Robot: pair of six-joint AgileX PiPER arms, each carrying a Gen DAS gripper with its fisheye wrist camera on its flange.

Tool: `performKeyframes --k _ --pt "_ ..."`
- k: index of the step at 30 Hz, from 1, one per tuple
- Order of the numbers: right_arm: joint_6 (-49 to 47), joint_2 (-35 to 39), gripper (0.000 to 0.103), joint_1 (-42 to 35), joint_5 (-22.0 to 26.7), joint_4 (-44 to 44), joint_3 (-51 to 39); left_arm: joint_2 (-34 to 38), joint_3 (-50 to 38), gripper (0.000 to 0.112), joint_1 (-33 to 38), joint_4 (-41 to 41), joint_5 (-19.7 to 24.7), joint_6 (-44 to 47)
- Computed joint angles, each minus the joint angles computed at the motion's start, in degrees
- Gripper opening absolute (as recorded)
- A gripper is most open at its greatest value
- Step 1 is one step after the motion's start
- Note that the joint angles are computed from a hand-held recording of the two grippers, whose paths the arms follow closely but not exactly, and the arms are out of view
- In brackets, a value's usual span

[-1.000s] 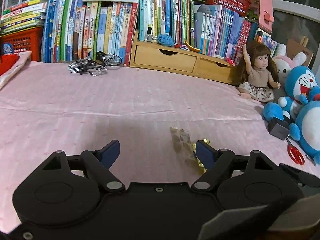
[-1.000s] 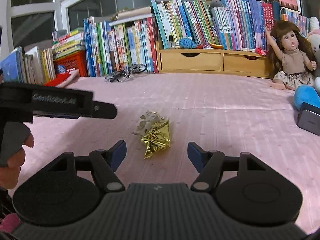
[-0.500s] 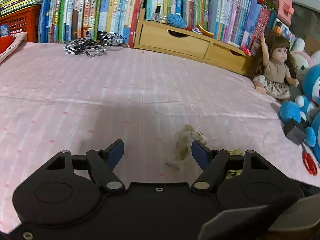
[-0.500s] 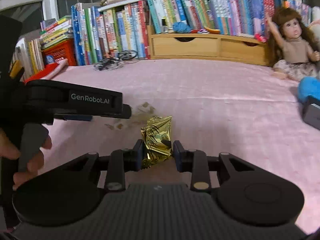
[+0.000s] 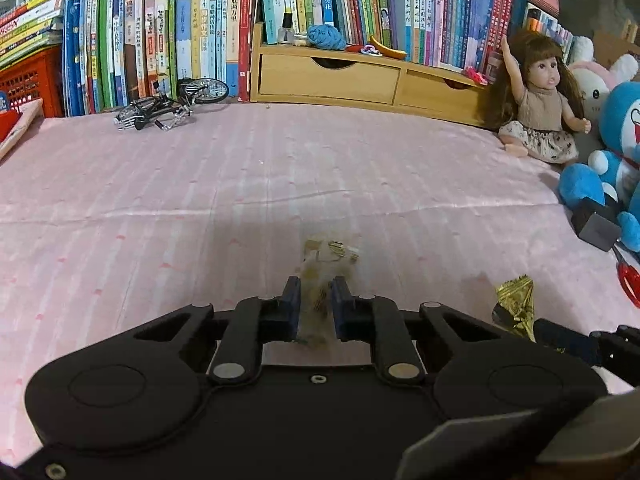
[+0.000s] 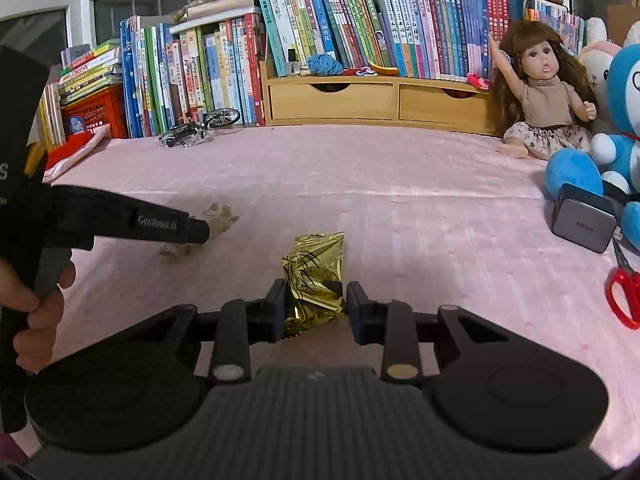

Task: Collect trash
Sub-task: 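Lower both held items into the black bin and open both tools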

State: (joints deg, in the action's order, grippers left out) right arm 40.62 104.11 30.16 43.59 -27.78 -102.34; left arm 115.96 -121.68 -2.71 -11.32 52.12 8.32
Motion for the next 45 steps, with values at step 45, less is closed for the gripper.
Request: performKeyframes --k 45 --pt "4.5 -10.8 0.039 9.3 -6.2 -0.1 13.0 -40.7 48.6 0.014 17.2 -24.9 -9.6 25.1"
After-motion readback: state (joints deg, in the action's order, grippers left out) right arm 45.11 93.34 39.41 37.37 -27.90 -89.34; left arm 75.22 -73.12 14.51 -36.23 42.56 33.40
